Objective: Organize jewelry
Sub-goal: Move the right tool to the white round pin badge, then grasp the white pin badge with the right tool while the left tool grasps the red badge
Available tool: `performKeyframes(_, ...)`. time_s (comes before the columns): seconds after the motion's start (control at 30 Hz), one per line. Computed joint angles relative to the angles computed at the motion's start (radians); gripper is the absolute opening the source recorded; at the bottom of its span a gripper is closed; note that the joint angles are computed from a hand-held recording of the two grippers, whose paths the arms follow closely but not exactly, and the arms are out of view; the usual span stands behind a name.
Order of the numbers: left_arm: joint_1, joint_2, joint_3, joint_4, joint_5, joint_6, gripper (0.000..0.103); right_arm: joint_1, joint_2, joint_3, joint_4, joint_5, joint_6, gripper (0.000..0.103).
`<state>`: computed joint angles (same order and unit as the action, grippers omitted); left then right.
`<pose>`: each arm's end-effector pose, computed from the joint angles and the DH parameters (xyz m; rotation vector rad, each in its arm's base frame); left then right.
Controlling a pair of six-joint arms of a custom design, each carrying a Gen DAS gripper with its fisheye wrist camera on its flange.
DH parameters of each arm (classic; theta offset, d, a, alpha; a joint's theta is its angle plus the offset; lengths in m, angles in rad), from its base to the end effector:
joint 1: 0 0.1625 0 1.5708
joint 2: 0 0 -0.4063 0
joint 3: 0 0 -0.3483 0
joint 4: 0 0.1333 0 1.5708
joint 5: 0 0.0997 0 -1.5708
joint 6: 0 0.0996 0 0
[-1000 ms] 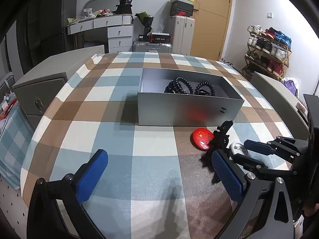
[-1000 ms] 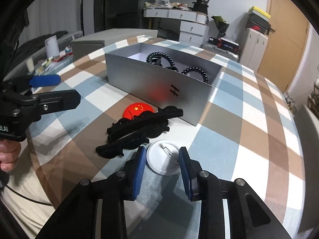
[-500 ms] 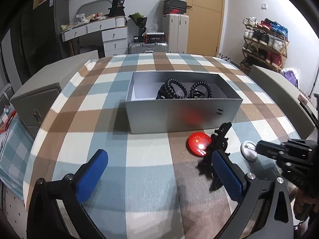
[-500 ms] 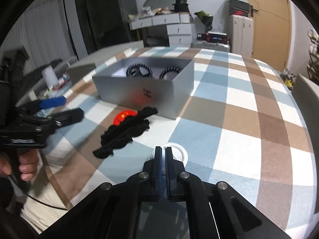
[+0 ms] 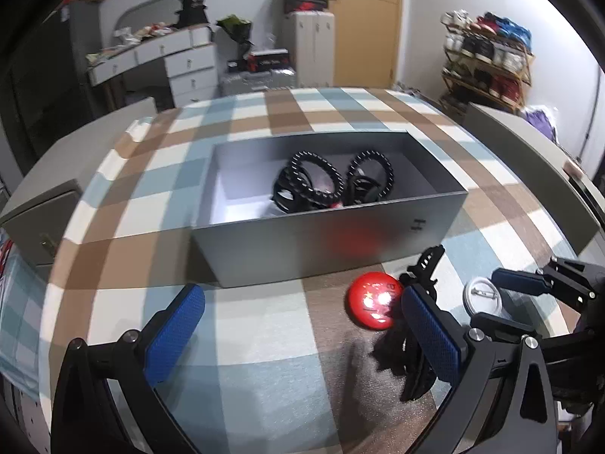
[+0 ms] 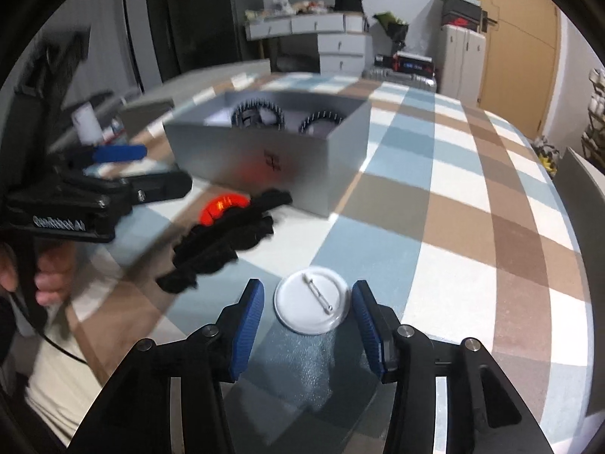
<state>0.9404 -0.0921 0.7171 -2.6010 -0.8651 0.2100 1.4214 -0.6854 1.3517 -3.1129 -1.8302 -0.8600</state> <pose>-0.3168 -0.7698 -0.0343 0.8303 2.3127 -0.6805 -0.0015 -0.7341 0.2193 0.6908 -2.2789 0.8242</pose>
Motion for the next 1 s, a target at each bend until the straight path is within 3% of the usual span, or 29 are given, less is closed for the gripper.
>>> performKeyframes(0.07,0.004,0.003,-0.019,0.036,-0.022,0.003,0.102,0.01,0.014,0.008,-0.049,-0.032,-0.053,0.041)
performKeyframes(0.27,0.013,0.023,-0.098,0.175,-0.065,0.001,0.102,0.006,0.008,0.039,-0.091,-0.023,-0.093,0.04)
performKeyframes(0.47,0.014,0.033,-0.12,0.194,-0.03,0.004,0.102,-0.008,-0.019,0.073,-0.096,-0.001,-0.065,0.041)
performKeyframes(0.53,0.01,0.058,-0.164,0.235,0.019,-0.004,0.101,-0.01,-0.024,0.082,-0.099,-0.001,-0.063,0.041)
performKeyframes(0.67,0.008,0.078,-0.202,0.302,0.031,-0.019,0.101,-0.01,-0.034,0.097,-0.096,0.002,-0.065,0.041)
performKeyframes(0.83,-0.012,0.082,-0.186,0.316,0.038,0.033,0.101,-0.013,-0.037,0.104,-0.095,0.012,-0.069,0.041)
performKeyframes(1.0,-0.02,0.125,-0.253,0.341,0.056,0.092,0.102,-0.017,-0.043,0.112,-0.096,0.02,-0.061,0.041)
